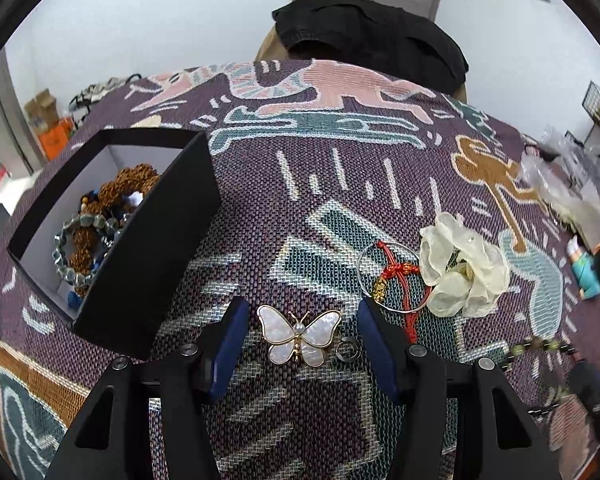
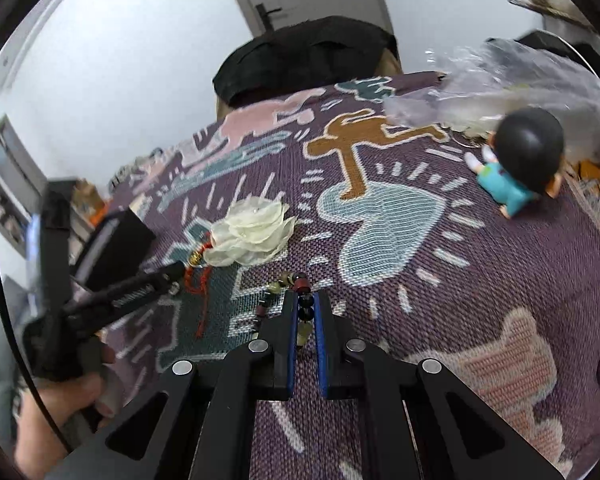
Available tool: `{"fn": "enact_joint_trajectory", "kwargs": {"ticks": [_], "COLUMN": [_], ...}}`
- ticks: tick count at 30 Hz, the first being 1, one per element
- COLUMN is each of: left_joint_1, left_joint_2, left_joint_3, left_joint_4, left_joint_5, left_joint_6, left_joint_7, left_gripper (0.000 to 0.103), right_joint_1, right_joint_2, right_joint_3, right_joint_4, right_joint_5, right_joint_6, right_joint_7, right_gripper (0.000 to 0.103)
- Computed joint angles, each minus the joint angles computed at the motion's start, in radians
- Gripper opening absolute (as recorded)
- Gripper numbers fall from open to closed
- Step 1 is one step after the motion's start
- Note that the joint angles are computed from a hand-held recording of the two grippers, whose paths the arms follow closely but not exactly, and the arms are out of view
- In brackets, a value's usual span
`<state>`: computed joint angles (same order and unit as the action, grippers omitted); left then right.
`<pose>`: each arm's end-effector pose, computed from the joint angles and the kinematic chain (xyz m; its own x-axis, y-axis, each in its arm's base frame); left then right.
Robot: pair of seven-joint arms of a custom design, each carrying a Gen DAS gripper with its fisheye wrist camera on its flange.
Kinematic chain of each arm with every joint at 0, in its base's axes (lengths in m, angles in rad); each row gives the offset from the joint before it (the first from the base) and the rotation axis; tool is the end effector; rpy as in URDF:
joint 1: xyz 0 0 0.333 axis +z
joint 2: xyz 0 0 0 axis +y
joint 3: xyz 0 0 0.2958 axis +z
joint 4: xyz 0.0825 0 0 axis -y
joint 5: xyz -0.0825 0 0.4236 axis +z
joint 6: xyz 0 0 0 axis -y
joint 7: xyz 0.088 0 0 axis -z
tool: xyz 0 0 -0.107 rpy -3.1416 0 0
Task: Organize jewelry
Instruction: 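Carry the green bracelet with right tool while left carries butterfly pendant into black box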
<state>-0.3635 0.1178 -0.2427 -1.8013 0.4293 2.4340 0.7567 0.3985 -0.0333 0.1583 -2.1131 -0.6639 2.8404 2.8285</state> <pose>0.5561 -0.3770 0.5027 -0.0584 -0.9960 0.0682 -0.8232 0.0094 -0.5676 0.5046 0.3529 0.4700 -0.0020 -0.9484 -0.3172 -0.7047 0.2264 -0.6725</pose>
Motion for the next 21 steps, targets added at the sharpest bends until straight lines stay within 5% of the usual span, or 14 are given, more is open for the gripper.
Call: {"fn": "enact_joint_trajectory", "kwargs": {"ticks": [2, 21], "left_joint_1": [-0.001, 0.078], "left_joint_2": [-0.003, -0.144], "left_joint_3": [0.002, 0.003], "left_joint_4": [-0.003, -0.108], "left_joint_5": [0.013, -0.250], "left_joint_6": [-0.003, 0.136], "left_joint_7": [-0.001, 0.201], "left_gripper": [0.043, 0.043], "right_joint_1": [-0.007, -0.010], "right_joint_2": [-0.024, -0.028], "right_joint_3": [0.001, 0.042], "right_joint_4": [-0.020, 0.064], "right_joint_5": [-0.038, -0.132], "right_joint_6": [0.013, -0.023], "right_joint_7": [0.040, 0.077], "right_gripper": [0.009, 0.009]}}
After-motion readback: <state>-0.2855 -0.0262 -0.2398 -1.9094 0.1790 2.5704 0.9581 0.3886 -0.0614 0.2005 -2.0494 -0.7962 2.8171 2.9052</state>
